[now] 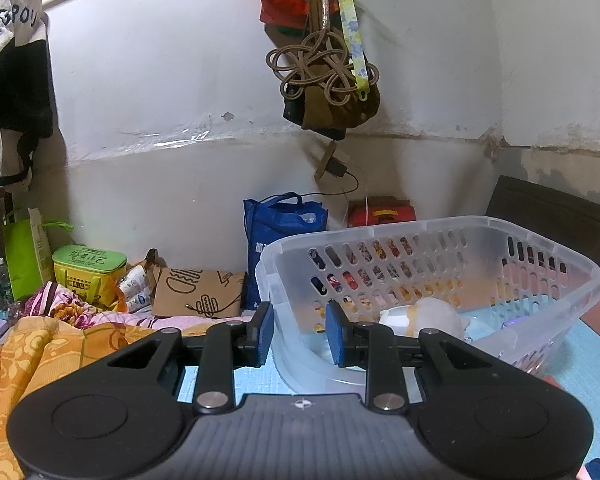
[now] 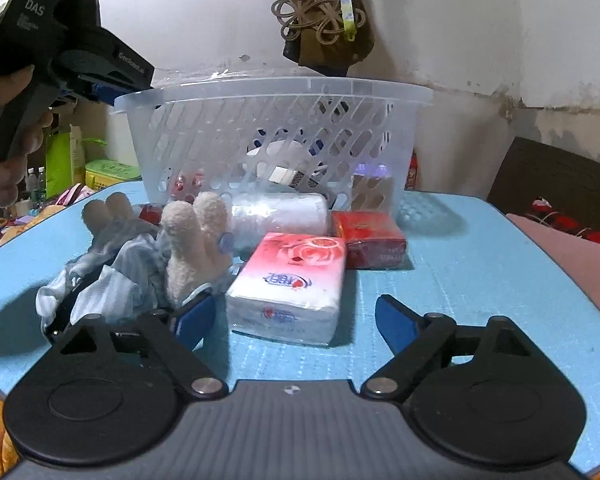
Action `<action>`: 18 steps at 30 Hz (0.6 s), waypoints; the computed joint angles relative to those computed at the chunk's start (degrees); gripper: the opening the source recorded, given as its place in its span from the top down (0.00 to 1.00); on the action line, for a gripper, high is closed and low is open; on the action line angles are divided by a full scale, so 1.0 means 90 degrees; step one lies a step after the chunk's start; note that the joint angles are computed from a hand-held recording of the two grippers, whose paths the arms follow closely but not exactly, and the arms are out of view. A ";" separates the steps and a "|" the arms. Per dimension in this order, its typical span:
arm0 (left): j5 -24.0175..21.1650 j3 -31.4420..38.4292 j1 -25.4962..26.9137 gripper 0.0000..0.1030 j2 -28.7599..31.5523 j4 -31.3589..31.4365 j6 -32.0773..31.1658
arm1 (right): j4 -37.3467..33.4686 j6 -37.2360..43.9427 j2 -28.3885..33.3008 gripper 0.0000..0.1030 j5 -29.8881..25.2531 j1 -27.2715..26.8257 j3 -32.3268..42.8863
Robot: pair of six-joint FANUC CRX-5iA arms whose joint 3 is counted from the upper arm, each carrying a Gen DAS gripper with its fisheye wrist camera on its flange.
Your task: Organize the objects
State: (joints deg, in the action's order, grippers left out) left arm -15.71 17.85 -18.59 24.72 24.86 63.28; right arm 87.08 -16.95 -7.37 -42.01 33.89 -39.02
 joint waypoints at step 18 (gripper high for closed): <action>0.0331 -0.0372 -0.0059 0.68 -0.0019 0.1110 -0.1112 | 0.0379 -0.1037 -0.0470 0.43 -0.0746 0.0377 -0.0652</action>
State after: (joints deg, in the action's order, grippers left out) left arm -12.73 14.50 -19.12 24.55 34.85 53.28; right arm 90.49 -26.29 -11.60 -48.72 37.28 -44.88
